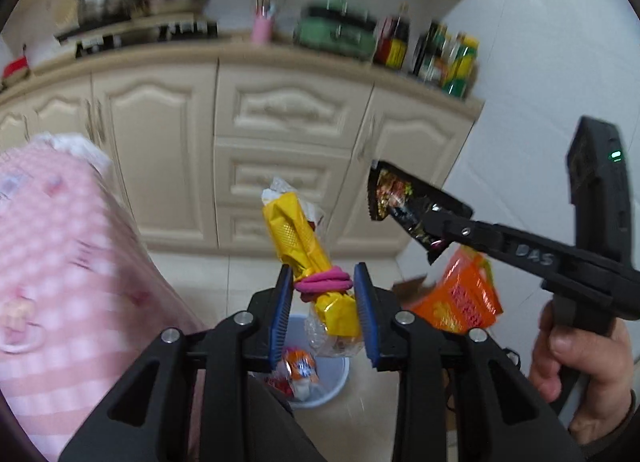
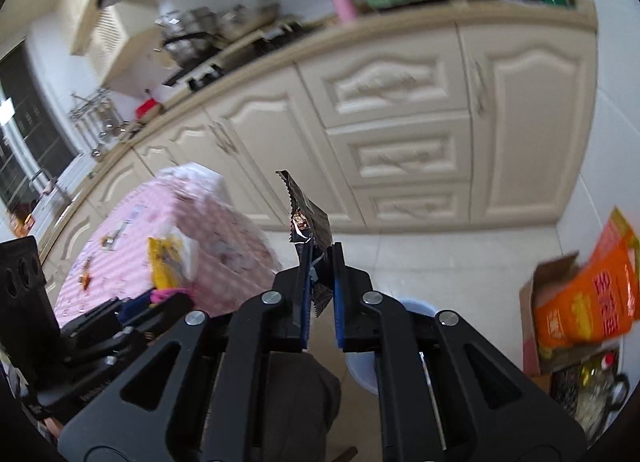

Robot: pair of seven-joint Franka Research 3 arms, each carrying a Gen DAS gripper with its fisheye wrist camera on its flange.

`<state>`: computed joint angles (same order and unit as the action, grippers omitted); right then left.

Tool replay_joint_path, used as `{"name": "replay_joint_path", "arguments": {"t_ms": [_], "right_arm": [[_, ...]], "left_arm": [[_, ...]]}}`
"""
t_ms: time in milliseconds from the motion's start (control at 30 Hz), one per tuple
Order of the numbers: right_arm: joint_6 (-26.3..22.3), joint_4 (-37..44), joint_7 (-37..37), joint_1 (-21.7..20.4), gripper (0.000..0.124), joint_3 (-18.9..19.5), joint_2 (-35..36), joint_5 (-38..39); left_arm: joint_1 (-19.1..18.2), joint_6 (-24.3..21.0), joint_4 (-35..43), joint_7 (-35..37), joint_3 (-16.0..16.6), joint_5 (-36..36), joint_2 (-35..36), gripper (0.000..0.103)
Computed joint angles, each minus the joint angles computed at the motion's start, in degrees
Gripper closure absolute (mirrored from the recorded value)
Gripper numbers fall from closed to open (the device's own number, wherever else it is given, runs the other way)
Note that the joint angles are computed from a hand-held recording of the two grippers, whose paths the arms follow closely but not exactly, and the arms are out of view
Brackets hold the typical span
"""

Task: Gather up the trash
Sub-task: 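Carry the yellow bag and black wrapper to the blue bin and release both, then return both open tools from the bin to the table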

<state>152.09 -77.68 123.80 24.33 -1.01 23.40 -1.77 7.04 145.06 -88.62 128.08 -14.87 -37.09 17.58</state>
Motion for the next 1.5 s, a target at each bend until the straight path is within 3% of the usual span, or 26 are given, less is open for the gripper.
{"name": "replay_joint_path", "arguments": {"t_ms": [100, 367, 400, 433, 500, 533, 567, 600, 633, 1033, 1500], "right_arm": [[-0.2, -0.9, -0.2, -1.2, 0.115, 0.5, 1.1, 2.2], [-3.7, 3.3, -2.9, -4.6, 0.114, 2.2, 8.9, 9.8], [-4.9, 4.7, -3.5, -5.3, 0.111, 2.8, 10.5, 11.2], [-6.2, 6.0, -3.6, -6.0, 0.111, 3.3, 11.9, 12.7], [-7.3, 6.3, -2.5, -6.3, 0.109, 3.1, 13.1, 14.3], [-6.8, 5.4, -1.9, -6.2, 0.106, 2.7, 12.9, 14.5], [-5.8, 4.0, -1.3, -6.1, 0.082, 2.4, 12.3, 14.8], [-5.2, 3.2, -0.5, -5.8, 0.032, 2.0, 11.8, 14.6], [-3.6, 1.8, 0.7, -5.1, 0.027, 1.1, 10.9, 13.8], [-5.0, 2.1, 5.4, -3.1, 0.027, -1.3, 7.6, 6.5], [-7.7, 11.3, 5.6, -0.7, 0.027, -1.1, 8.6, 1.6]], "left_arm": [[-2.5, -2.9, 4.9, -6.3, 1.0, 6.2, 5.9, 0.073], [-4.8, -12.3, 22.0, -16.7, -0.3, 16.7, 21.3, 0.07], [-5.5, -14.5, 25.1, -18.1, 0.0, 18.5, 23.6, 0.061], [-6.4, -17.5, 28.4, -20.3, 0.9, 20.9, 25.7, 0.041], [-7.6, -19.9, 33.3, -24.8, 2.0, 24.3, 29.0, 0.03], [-6.9, -19.2, 32.7, -24.9, 1.4, 24.1, 28.9, 0.024], [-6.6, -17.3, 30.6, -25.3, 1.3, 24.5, 27.8, 0.021], [-6.6, -16.5, 30.2, -26.0, 1.3, 25.1, 27.5, 0.016], [-6.3, -15.7, 29.3, -26.4, 1.1, 25.4, 26.9, 0.015], [-2.9, -7.2, 17.5, -24.1, -1.2, 23.6, 16.0, 0.013], [0.5, -1.4, 7.0, -15.0, -1.9, 12.8, 3.2, 0.012]]}}
